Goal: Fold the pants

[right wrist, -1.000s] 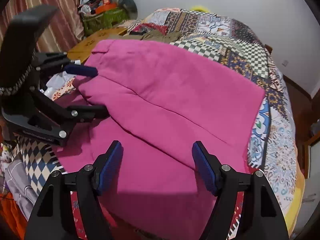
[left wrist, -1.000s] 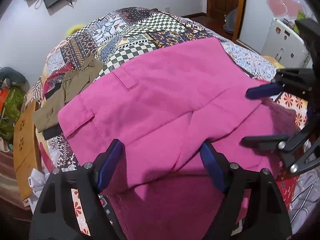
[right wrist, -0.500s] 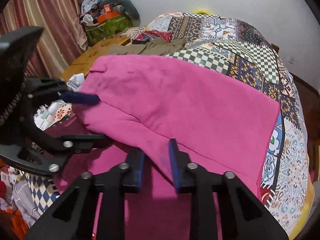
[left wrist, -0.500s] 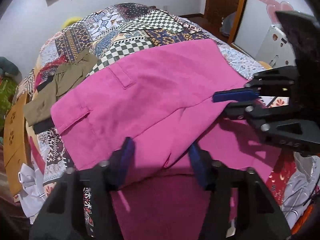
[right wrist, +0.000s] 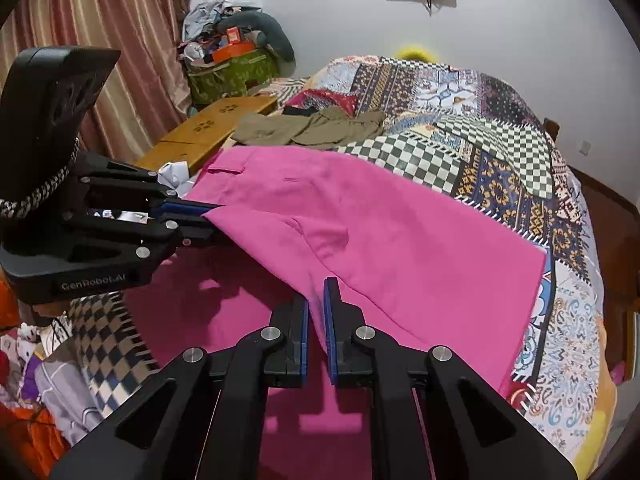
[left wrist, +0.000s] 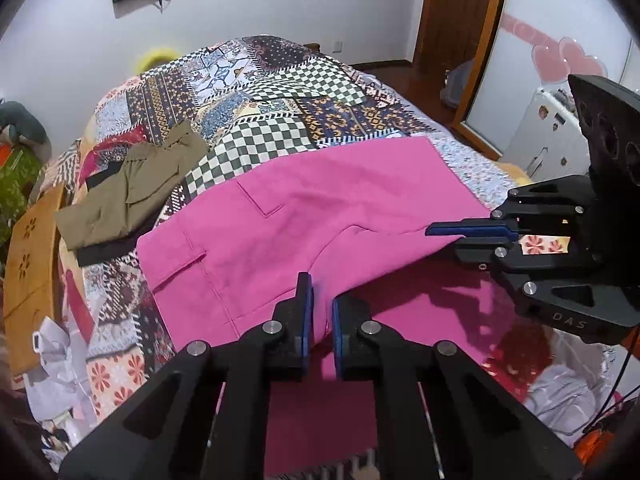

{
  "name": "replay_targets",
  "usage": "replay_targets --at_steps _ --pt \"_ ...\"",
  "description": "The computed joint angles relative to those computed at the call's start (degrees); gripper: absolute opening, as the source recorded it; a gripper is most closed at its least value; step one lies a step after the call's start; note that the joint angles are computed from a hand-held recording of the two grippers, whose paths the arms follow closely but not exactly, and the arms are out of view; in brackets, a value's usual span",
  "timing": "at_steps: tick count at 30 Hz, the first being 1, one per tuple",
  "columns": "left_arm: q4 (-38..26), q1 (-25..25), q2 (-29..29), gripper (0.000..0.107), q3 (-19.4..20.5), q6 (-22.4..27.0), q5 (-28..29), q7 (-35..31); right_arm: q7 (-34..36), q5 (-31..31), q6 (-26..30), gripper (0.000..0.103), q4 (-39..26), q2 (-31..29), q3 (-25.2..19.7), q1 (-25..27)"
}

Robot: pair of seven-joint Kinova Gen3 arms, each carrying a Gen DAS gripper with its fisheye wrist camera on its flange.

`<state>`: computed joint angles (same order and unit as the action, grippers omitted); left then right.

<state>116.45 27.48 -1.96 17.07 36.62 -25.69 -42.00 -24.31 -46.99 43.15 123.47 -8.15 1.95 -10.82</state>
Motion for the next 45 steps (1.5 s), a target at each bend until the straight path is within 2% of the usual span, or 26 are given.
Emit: replay_targets --at_steps 4,10,24,27,31,33,40,45 --pt "0.52 0.66 -1.55 0.009 0.82 -0.07 2.08 -0.30 0.33 0.28 1.57 0.006 0.73 -2.44 1.10 0.32" --pt "0.97 1.60 -2.60 0.009 3.55 1.24 1.84 2.13 -0.37 2.05 3.27 0.006 2.54 -5.87 2.61 0.16" --pt "2.50 4.60 -2.04 0.009 5.01 2.20 3.03 4.40 -3.87 4.58 4.39 0.007 6.19 -7.93 4.44 -0.35" --pt "2.52 5.21 -2.07 0.011 5.27 2.97 2.90 4.92 -4.80 5.42 5.31 0.010 6.48 -8.41 4.49 -0.19" --pt "2.85 5.42 -3.80 0.024 4.60 2.75 5.38 2.69 -6.32 6.35 7.74 0.016 5.81 -8.55 5.43 0.46" --pt "3.05 4.91 -5.08 0.028 4.63 2.56 6.66 1.50 -6.55 6.44 9.17 0.020 5.38 -8.68 6.17 1.08" --pt "2.69 1.05 -8.74 0.028 7.40 2.36 5.92 2.74 -4.69 4.27 12.04 0.035 4.37 -10.02 8.53 2.80" --pt "2.07 -1.66 -7.32 0.029 6.57 1.42 6.33 2.70 -7.10 2.86 10.06 0.036 3.26 -8.29 6.29 2.96"
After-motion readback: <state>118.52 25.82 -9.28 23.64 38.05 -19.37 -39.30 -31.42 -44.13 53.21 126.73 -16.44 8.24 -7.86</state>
